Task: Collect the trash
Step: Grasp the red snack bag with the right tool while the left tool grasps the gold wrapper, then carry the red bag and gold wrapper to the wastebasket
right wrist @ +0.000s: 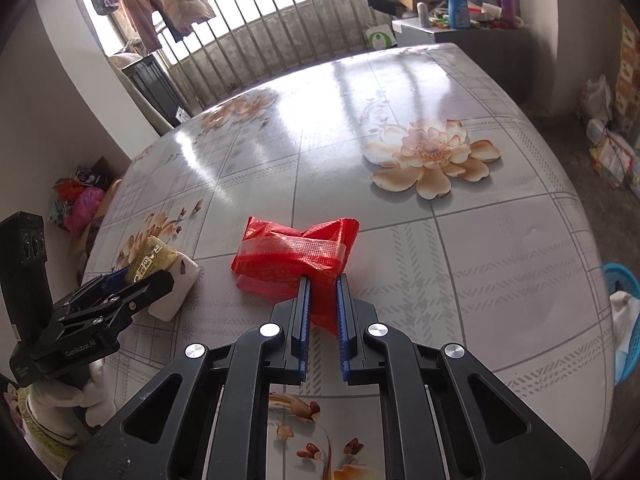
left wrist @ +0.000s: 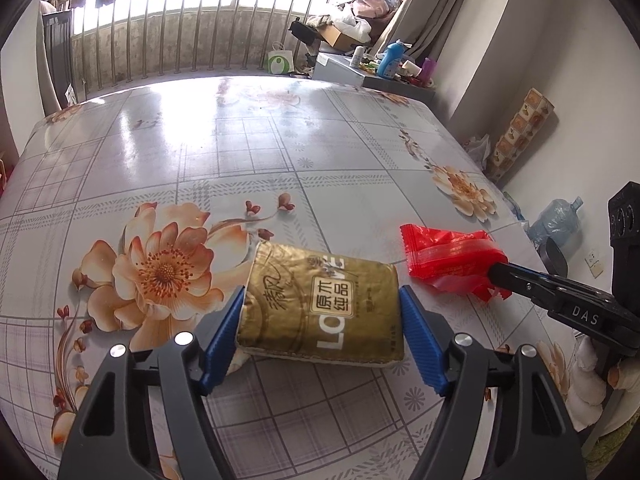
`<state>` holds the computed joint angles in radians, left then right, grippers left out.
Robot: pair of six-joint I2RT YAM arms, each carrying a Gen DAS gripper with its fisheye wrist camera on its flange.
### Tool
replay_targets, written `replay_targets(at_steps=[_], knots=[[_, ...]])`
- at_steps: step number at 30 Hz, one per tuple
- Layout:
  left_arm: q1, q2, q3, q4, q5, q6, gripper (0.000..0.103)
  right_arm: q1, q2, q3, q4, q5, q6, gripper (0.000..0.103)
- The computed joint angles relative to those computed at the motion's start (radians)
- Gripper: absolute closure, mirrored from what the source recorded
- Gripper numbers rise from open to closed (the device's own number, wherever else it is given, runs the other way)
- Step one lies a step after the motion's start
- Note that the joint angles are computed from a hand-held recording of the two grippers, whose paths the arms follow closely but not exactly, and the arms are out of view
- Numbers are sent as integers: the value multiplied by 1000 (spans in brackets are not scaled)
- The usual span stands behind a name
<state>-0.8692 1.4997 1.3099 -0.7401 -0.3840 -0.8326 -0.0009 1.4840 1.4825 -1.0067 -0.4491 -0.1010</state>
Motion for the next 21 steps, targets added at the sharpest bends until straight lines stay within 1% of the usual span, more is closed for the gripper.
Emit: replay_targets(at_steps=[21], knots=[[-93,35,139,-145,-109,-15,31,-62,-35,4,4,-60,37,94]])
